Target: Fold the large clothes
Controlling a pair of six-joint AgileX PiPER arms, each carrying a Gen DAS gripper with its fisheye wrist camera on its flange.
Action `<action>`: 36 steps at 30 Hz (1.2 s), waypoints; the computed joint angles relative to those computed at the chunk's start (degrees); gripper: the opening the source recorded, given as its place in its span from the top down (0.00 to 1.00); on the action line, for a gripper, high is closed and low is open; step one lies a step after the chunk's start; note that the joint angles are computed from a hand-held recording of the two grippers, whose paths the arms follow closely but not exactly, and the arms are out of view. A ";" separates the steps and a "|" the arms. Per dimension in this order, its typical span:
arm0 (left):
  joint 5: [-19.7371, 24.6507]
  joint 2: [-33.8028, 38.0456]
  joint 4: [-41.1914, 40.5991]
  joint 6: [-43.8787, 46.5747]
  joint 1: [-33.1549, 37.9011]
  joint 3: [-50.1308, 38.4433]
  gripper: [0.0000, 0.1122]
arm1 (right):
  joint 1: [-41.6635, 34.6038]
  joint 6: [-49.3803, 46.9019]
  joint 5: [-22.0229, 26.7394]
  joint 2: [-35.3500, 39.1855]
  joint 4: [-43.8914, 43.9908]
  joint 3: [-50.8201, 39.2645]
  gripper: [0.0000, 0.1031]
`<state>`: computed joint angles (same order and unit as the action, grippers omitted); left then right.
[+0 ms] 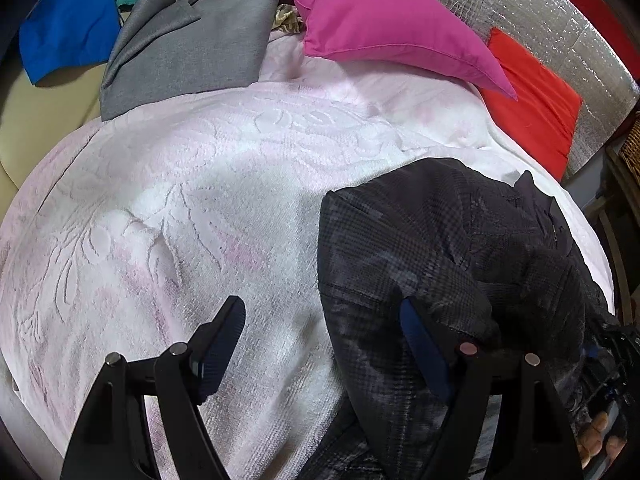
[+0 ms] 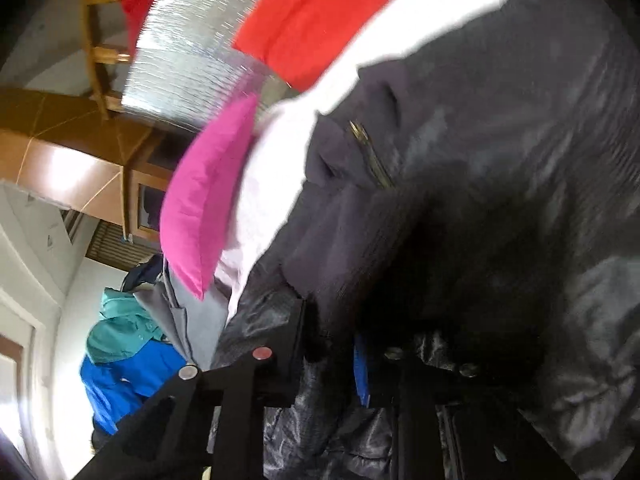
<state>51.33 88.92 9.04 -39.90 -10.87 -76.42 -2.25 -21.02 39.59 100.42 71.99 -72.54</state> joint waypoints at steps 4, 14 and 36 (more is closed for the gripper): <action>-0.03 -0.47 0.70 -0.67 0.14 0.23 0.28 | 1.07 -0.54 -5.11 -6.51 -3.46 2.76 0.79; 1.56 -2.75 2.16 1.01 -1.62 0.84 0.28 | -6.86 -1.92 -6.44 -18.53 -9.54 9.40 0.79; -5.43 5.89 -7.57 4.15 -6.95 -2.34 0.28 | -30.47 -13.91 6.52 -17.30 -9.28 12.40 0.79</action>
